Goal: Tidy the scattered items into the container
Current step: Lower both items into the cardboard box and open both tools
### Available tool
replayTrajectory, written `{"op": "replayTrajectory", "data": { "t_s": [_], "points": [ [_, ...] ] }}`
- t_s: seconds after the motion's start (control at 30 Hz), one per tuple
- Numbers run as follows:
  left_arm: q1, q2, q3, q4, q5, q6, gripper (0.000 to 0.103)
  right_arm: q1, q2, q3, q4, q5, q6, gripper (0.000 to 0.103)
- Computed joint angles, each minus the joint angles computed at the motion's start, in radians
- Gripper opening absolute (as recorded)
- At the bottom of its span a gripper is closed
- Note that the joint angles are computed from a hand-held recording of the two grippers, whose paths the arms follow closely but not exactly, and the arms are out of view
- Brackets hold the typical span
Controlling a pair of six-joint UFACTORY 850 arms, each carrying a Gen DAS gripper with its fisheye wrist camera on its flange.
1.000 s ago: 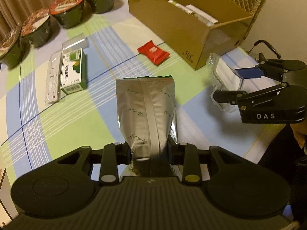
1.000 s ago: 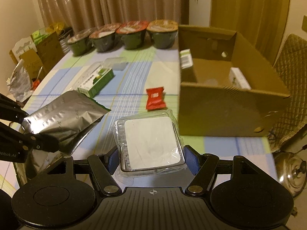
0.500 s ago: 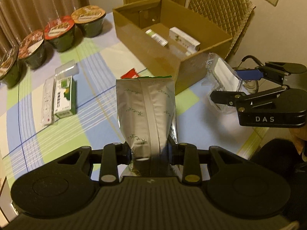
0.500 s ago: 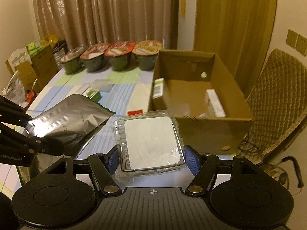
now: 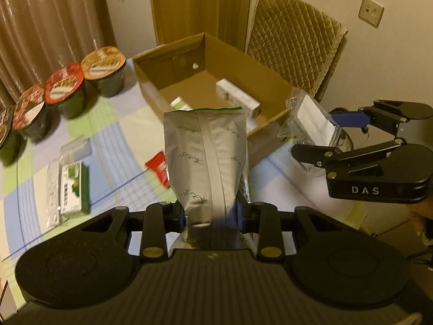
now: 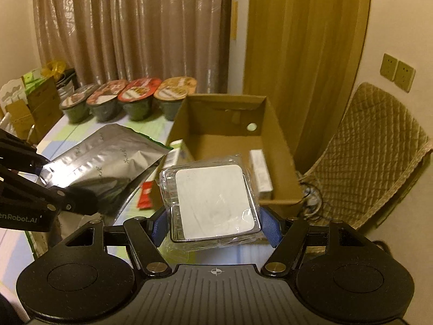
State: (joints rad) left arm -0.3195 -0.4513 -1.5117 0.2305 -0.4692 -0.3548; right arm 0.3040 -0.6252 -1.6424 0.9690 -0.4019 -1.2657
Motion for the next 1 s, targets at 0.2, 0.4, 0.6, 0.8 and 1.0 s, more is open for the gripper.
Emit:
{"op": "replayTrajectory", "data": {
  "t_s": [0.2,0.4,0.6,0.8,1.0],
  "points": [
    [-0.005,-0.080,-0.118,-0.007,0.006,-0.024,0.028,-0.014,-0.081,-0.140,-0.077,-0.017,0.085,0.071],
    [0.009,-0.186,-0.268,-0.060,-0.010,-0.008,0.028,-0.013,-0.168,-0.281,-0.161,-0.035,0.159,0.071],
    [0.024,-0.280,-0.405,-0.090,-0.027,-0.019,0.028,-0.007,-0.269,-0.432,-0.273,-0.064,0.274,0.071],
    [0.037,-0.373,-0.535,-0.102,-0.050,-0.058,0.028,0.001,-0.381,-0.603,-0.391,-0.110,0.392,0.071],
    [0.053,-0.453,-0.638,-0.139,-0.060,-0.083,0.028,0.004,-0.484,-0.766,-0.490,-0.160,0.505,0.071]
  ]
}}
